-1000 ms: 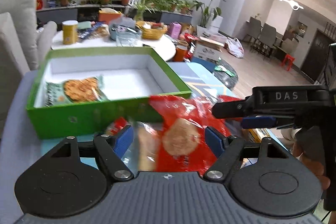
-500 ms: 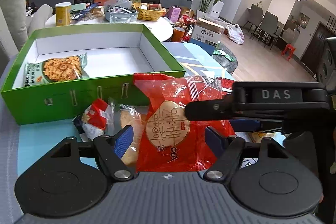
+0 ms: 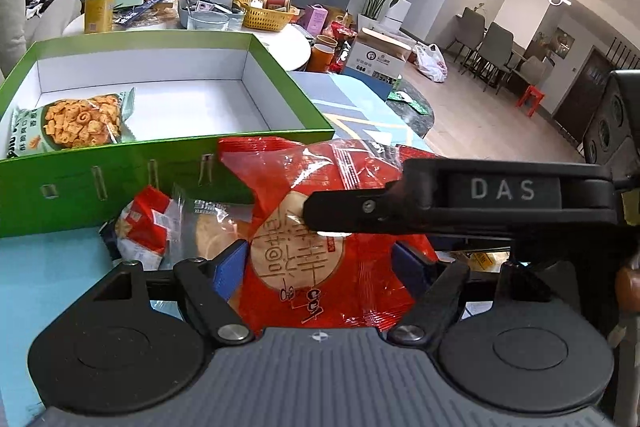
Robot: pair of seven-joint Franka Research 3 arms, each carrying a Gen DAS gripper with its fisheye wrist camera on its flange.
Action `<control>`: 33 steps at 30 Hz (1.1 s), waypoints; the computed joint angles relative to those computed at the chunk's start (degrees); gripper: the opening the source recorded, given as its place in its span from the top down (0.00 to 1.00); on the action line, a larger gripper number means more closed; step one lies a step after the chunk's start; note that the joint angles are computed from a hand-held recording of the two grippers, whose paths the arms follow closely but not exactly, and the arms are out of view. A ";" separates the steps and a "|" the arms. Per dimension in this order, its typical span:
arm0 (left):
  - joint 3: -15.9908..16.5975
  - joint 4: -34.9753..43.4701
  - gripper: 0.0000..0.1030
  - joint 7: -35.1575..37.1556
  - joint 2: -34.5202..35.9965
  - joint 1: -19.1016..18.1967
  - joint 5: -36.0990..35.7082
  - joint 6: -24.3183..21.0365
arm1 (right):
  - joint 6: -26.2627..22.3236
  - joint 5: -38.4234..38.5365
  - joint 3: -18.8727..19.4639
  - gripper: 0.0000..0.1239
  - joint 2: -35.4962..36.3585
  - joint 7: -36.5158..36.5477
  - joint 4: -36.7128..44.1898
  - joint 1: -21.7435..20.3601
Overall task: Organize snacks
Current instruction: 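Lift the red bag over the green box, lower it inside, release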
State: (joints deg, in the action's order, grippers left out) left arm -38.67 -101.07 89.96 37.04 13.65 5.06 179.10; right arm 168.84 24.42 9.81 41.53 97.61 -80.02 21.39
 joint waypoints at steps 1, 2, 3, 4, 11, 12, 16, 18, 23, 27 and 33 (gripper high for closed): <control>0.89 0.09 0.27 -0.46 -0.22 -0.88 0.05 0.24 | 0.46 0.62 1.41 0.46 -0.04 -1.29 -0.21 -1.00; 1.06 -0.03 0.28 -0.56 -0.33 -1.08 0.19 0.55 | 0.23 0.51 0.91 0.46 -0.18 -1.04 -0.15 -0.64; 1.21 -0.36 0.31 -0.74 -0.61 -1.25 0.36 0.92 | 0.33 0.11 0.34 0.48 -0.31 -1.02 -0.16 -0.18; 1.41 -0.70 0.32 -1.06 -0.96 -1.39 0.53 1.17 | 0.50 -0.23 -0.11 0.49 -0.50 -1.00 -0.34 0.20; -0.99 -3.19 0.38 -2.17 -2.61 0.81 1.98 3.25 | 2.46 -3.79 -3.94 0.50 -3.04 1.69 -3.01 3.54; -1.05 -3.85 0.38 -2.47 -3.12 0.97 2.58 4.17 | 3.08 -3.95 -3.83 0.50 -3.54 1.74 -3.57 3.52; -1.89 -5.84 0.38 -4.78 -4.87 2.35 5.41 7.30 | 5.53 -4.05 -2.63 0.50 -5.05 1.10 -5.14 3.03; -2.16 -6.68 0.38 -6.20 -5.85 2.97 6.73 8.81 | 6.67 -4.10 -2.02 0.50 -5.61 0.29 -5.55 2.83; 0.52 -7.65 0.39 -9.54 -8.71 1.79 9.82 12.56 | 7.82 -3.14 1.10 0.50 -5.58 -2.74 -4.08 1.15; 5.08 -7.14 0.39 -12.04 -10.58 -1.23 11.30 14.86 | 7.74 -2.44 3.03 0.50 -4.16 -5.54 -0.50 0.21; 16.61 -4.05 0.39 -14.55 -11.98 -10.29 10.69 15.81 | 3.41 -1.65 3.60 0.50 1.51 -7.70 10.89 0.68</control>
State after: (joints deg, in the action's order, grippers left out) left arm -22.06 -105.11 75.41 25.07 3.36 15.75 194.91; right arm 172.25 22.77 13.41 43.04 89.91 -69.13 22.07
